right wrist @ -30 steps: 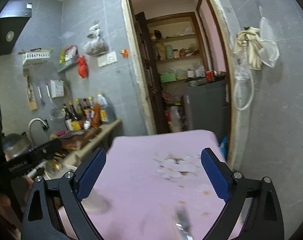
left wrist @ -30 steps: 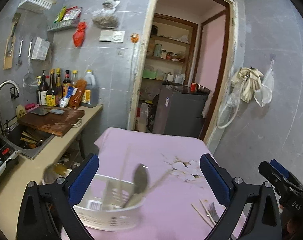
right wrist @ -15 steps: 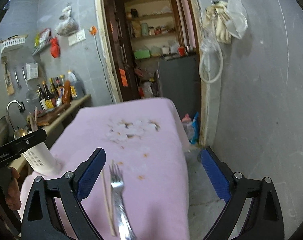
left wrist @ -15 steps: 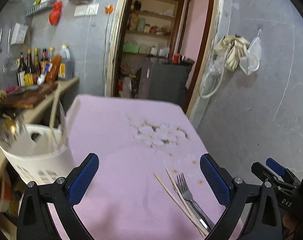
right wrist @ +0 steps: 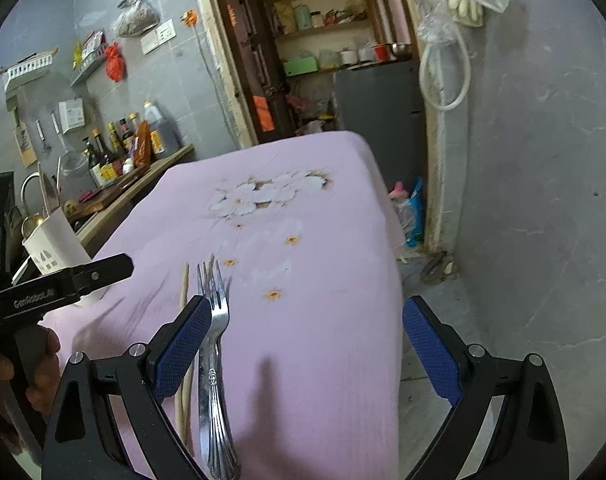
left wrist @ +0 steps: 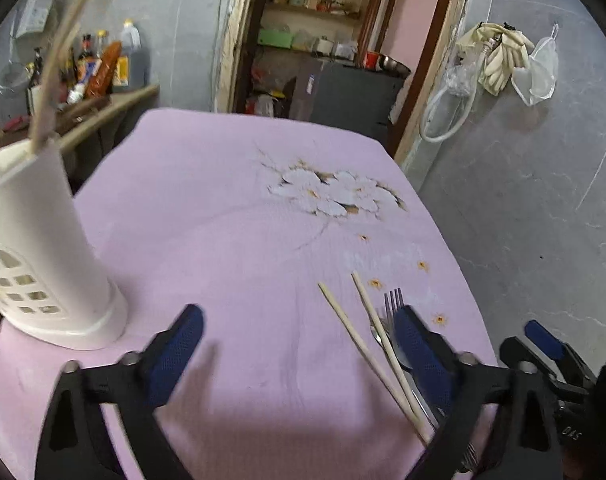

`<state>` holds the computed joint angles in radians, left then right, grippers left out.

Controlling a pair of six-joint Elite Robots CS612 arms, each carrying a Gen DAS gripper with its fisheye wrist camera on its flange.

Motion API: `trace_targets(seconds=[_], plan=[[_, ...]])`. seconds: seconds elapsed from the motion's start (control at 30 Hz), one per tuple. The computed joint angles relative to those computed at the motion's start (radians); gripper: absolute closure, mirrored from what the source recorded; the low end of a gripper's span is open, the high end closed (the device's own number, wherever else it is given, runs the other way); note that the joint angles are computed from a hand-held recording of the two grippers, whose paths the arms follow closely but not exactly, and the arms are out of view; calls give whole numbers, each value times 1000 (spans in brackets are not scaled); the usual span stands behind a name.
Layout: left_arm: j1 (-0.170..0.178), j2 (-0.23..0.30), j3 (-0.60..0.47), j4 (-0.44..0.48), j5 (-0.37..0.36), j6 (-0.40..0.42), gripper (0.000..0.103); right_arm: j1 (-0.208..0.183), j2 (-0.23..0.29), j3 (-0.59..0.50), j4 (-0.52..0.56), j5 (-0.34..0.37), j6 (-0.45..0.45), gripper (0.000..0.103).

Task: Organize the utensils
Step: 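Move both tools back to the remaining chopsticks and fork, then grasp a wooden chopstick with the left tool while the right tool grasps the silver fork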

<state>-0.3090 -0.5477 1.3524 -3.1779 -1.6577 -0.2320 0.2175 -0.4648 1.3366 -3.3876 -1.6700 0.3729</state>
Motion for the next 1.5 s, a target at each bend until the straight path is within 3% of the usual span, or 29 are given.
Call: trace_targets(seconds=[0.03, 0.1, 0.17, 0.27, 0.43, 0.77, 0.87, 1.0, 1.3, 1.5], plan=[[1, 4, -8, 14, -15, 1, 26, -5, 5, -8, 4, 28, -5, 11], [8, 15, -32, 62, -67, 10, 40, -11, 12, -21, 15, 62, -14, 29], [12, 23, -52, 98, -111, 15, 57, -16, 21, -41, 32, 101, -34, 39], [17, 38, -85, 157, -177, 23, 68, -26, 33, -63, 39, 162, -44, 50], [15, 53, -125, 260, -208, 44, 74, -39, 59, -122, 84, 256, -69, 56], [2, 64, -158, 296, -164, 57, 76, -38, 73, -155, 149, 291, -82, 57], [-5, 63, -163, 314, -120, 65, 88, -39, 76, -163, 165, 310, -88, 57], [10, 69, -177, 333, -176, 33, 92, -42, 80, -177, 207, 356, -118, 57], [37, 56, -155, 341, -220, 4, 94, -52, 106, -255, 337, 480, -183, 57], [40, 61, -165, 351, -238, -2, 94, -54, 130, -321, 428, 523, -229, 58]])
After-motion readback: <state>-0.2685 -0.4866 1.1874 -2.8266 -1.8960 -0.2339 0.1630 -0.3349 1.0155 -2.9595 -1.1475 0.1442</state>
